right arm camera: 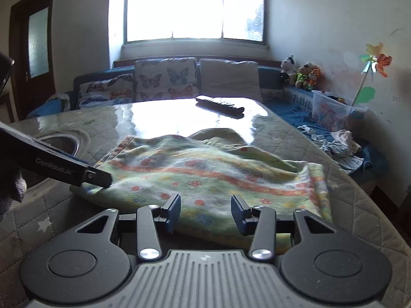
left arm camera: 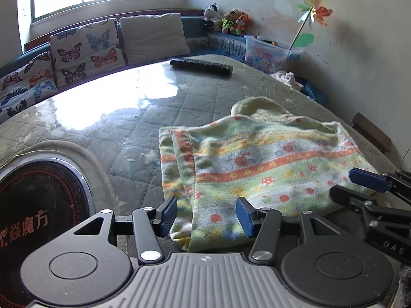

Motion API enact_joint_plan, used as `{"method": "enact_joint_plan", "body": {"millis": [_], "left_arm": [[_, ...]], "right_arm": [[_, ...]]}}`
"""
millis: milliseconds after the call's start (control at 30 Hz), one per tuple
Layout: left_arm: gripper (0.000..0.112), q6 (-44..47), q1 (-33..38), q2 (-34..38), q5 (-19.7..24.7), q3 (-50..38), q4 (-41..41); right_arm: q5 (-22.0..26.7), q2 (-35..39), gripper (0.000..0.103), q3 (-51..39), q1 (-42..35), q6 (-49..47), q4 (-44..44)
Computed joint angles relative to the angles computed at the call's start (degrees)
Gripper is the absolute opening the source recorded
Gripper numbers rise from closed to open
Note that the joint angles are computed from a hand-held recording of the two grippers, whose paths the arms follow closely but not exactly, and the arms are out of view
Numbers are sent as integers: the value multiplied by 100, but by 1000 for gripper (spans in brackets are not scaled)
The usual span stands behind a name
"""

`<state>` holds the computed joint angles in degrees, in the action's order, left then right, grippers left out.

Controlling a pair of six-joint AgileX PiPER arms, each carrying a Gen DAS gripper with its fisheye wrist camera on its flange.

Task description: Fold clothes

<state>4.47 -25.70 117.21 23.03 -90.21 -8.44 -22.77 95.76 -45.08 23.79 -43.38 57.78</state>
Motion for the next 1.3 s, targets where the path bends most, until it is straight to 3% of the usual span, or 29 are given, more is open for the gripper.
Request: {"method": "enact_joint_plan", "body": {"millis": [167,433,533,700,767,833,1133,1300], "left_arm": [[55,194,-29,-51,-16,47,-191],[55,124,-50,-97,-28,148,-137],[56,181,-46,-179,-67,261,-193],[67,201,-59,-376,-206,551,-249],[71,195,-80,-471,-270,694,-240],[76,156,-101,-554,-312,814,-199],[94,2,-178,-967,-643,1539,14],[103,-60,-208,-1260,-1013,2064,123]], "right_arm": [[187,-28,46,180,-257,-59,392],[21,-322,50,572,-592,339,230],[133,-314,49,682,-765,942,-240],[-45,-452,61,784,-496,794,11],[-133,-498,74,823,-379,803,48],[-234,-526,81,851,-258,779,126],[-628,-633,99,967,297,491,805],[-830,-694,103,1029,592,259,1236]]}}
